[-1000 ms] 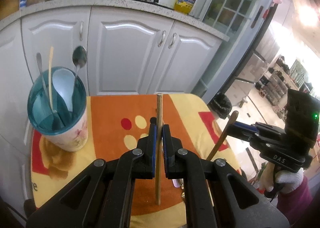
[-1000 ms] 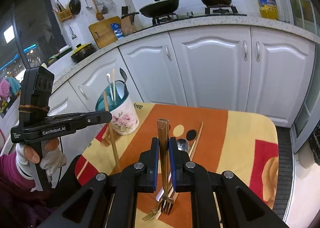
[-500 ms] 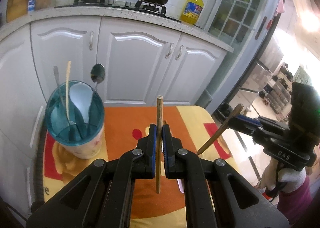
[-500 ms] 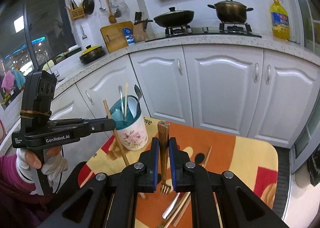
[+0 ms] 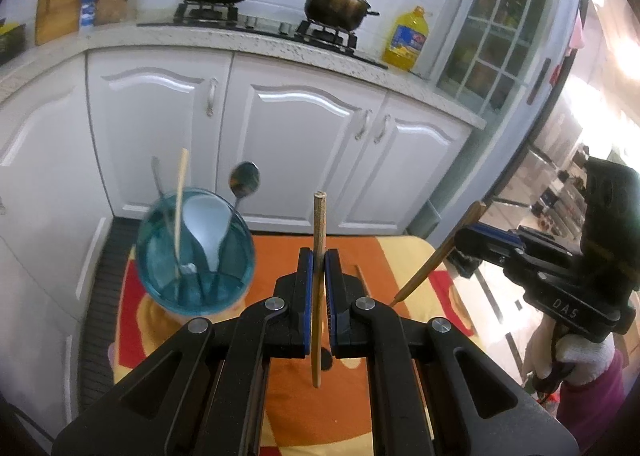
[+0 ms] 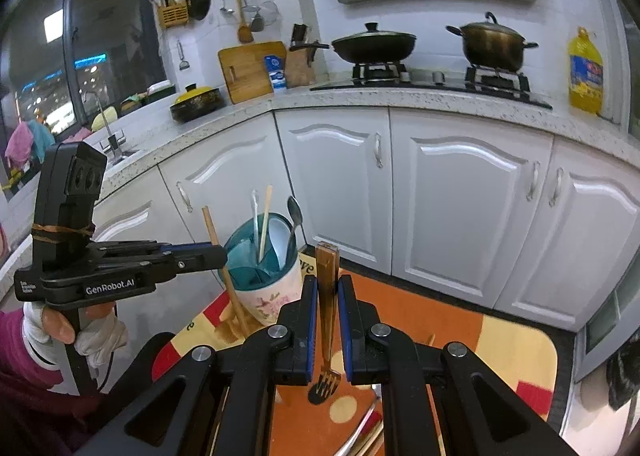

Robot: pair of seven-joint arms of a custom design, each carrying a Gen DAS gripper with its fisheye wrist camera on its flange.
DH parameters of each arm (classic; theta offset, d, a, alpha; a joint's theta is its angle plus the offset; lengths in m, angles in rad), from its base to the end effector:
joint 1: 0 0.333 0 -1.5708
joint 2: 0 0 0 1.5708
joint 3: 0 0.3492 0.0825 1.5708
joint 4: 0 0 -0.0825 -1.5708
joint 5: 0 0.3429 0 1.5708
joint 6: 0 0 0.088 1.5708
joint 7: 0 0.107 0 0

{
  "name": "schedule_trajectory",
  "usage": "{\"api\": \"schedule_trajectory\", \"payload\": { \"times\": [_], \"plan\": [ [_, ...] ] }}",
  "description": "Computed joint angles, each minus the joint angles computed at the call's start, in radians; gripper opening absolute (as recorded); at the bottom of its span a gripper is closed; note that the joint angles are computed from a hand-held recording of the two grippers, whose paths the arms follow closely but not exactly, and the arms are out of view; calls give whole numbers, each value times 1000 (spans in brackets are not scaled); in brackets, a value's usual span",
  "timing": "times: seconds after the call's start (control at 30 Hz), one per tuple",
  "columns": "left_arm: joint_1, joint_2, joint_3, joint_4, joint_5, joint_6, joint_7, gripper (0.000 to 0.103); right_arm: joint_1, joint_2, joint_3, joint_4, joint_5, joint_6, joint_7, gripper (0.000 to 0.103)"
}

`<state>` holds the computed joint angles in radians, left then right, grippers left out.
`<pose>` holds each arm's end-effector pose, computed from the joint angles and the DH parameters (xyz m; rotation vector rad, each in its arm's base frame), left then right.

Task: Organize utensils
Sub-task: 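Lift and carry the chopstick with left tool while right tool carries its utensils to the cup, then lower utensils into the flowered cup and open both tools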

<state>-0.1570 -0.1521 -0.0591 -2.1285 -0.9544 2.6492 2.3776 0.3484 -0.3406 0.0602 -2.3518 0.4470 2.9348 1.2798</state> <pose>0.4998 -0.0892 0.5919 -1.5500 2.1399 -1.2809 0.4152 0.1541 0.6184 -1.8130 1.3188 -0.4889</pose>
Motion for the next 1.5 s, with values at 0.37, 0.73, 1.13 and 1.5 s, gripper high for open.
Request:
{"api": "schedule_trajectory", "payload": {
  "times": [0.37,0.73,1.13,1.5],
  "plan": [
    [34,-5,34,48,-15,-29,-15,4,22,71,1,107,-5,-14,-44,9],
    [91,28,42,183,6,14,-50,4,28,148,17,252,10,-20,-69,9],
    [145,158,-18,244,219,221,-219,4,23,325,56,448,-66,-13,-3,9],
    [210,237,-83,244,313,232,-310,4,25,447,62,512,-110,-17,50,9]
  ]
}}
